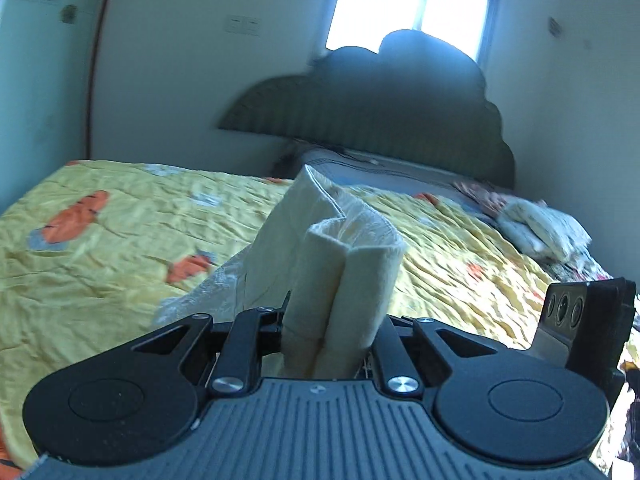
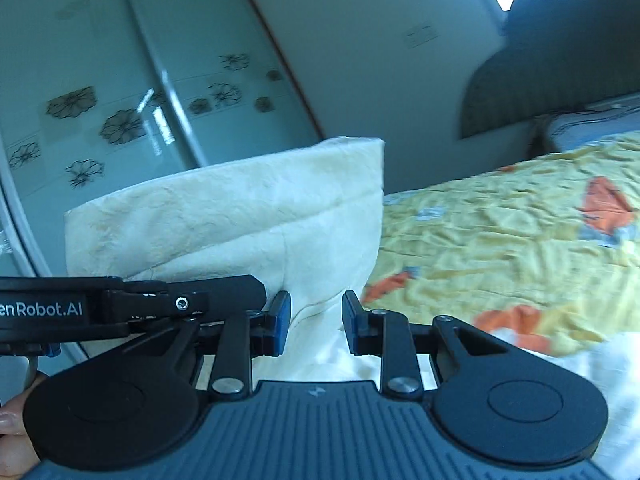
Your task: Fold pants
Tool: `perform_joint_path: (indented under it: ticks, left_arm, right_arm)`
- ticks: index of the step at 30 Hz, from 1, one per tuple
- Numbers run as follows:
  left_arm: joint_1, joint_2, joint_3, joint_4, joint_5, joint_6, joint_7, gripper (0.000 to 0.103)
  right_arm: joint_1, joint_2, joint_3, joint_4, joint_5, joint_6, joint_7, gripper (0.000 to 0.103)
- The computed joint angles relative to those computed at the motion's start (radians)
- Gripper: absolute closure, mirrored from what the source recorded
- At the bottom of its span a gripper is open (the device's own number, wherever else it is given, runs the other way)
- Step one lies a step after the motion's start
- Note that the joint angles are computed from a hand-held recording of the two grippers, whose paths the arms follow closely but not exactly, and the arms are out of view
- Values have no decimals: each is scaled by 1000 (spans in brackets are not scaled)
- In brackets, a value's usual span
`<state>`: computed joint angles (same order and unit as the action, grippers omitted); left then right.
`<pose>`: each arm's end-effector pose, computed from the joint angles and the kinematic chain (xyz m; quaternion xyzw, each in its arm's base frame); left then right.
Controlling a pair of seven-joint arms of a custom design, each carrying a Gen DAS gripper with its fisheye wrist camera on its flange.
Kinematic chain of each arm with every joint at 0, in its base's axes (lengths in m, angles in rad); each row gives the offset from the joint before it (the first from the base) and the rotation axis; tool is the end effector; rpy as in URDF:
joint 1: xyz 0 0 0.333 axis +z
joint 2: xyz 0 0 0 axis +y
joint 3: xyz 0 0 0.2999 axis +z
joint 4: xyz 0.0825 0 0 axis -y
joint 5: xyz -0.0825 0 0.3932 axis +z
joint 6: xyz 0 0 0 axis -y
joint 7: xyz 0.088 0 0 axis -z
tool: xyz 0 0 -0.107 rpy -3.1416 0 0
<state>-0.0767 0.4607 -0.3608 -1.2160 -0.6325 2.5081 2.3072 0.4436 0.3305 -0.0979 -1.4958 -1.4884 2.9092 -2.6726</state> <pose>0.6982 -0.2442 0.6119 -0.3579 0.7818 -0.4975 0.1147 0.6322 0.3033 0.5428 -0.4525 0.6504 -0.2954 0.5338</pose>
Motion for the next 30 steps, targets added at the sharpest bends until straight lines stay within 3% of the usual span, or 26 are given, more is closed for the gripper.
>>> perform_joint_path:
  ticks: [4, 13, 19, 21, 22, 23, 25, 30]
  left_arm:
    - [-29, 3, -17, -36, 14, -18, 36, 91]
    - [-80, 37, -25, -43, 53, -77, 49, 91]
    - [-105, 46, -15, -55, 94, -108, 44, 91]
    - [-110, 39, -16, -83, 102, -82, 65, 91]
    - [-112, 35, -17, -98, 107, -69, 77, 91]
    - [-111, 33, -19, -107, 109, -64, 92, 89]
    - [-110, 36, -23, -112, 113, -78, 116, 73]
    - [-99, 36, -28, -102, 104, -156, 114, 53]
  right_arm:
    - [-12, -120, 20, -174, -9, -98, 7, 76]
    - [-104, -263, 111, -403, -14, -199, 82, 76]
    - [-108, -313, 166, -481, 138, -343, -82, 76]
    - [-95, -339, 191, -505, 190, -445, -158, 72]
    - [-89, -349, 202, -512, 219, -494, -201, 65]
    - [-83, -358, 213, -516, 249, -547, -245, 57]
    - [-70, -371, 235, -517, 267, -659, -290, 49]
    - [-61, -415, 267, -536, 231, -822, -211, 48]
